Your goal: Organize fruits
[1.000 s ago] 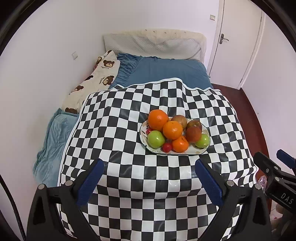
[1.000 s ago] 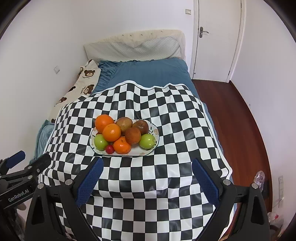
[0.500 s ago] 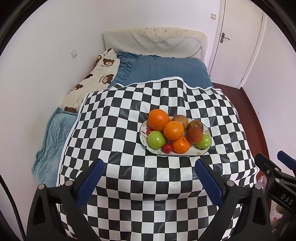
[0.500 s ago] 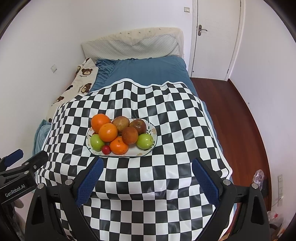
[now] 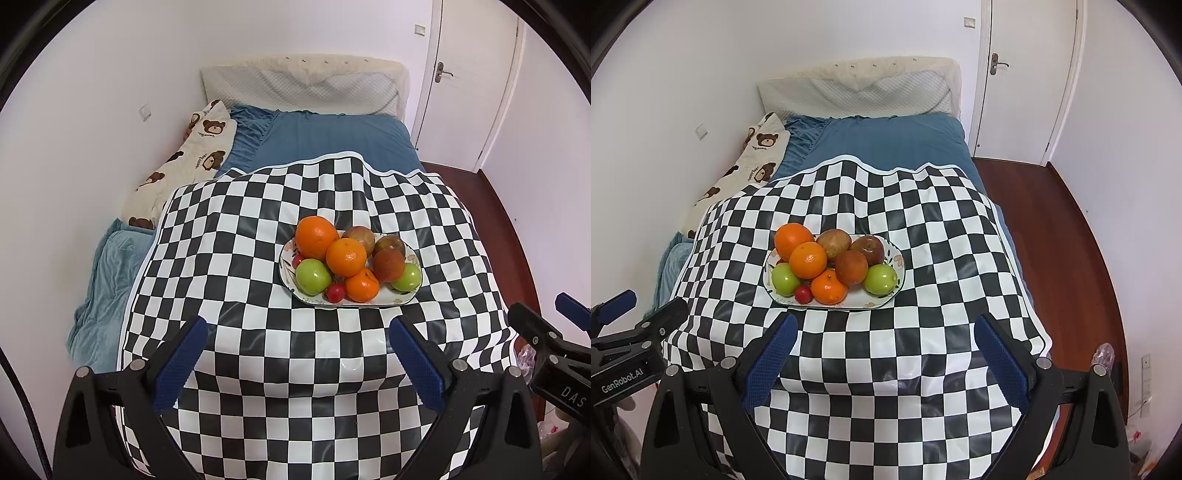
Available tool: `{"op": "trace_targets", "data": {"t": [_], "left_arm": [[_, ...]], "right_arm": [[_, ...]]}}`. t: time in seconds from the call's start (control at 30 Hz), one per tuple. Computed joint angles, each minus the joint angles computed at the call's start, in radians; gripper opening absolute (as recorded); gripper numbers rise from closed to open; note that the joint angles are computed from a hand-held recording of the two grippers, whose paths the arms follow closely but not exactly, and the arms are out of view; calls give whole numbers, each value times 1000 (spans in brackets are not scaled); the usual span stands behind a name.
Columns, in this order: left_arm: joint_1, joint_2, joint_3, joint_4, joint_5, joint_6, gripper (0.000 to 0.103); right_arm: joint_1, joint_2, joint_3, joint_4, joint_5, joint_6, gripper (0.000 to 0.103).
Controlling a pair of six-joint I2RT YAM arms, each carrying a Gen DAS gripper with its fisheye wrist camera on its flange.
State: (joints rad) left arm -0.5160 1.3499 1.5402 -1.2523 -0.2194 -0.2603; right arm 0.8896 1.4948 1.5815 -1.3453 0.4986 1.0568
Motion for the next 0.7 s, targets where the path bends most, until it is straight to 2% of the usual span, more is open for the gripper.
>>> {"op": "trace_targets", "data": {"t": [0.7], "left_arm": [[-9,-6,0,-1,4,3,101]], "right_arm": [[15,17,40,-18,10,-1,98]]}}
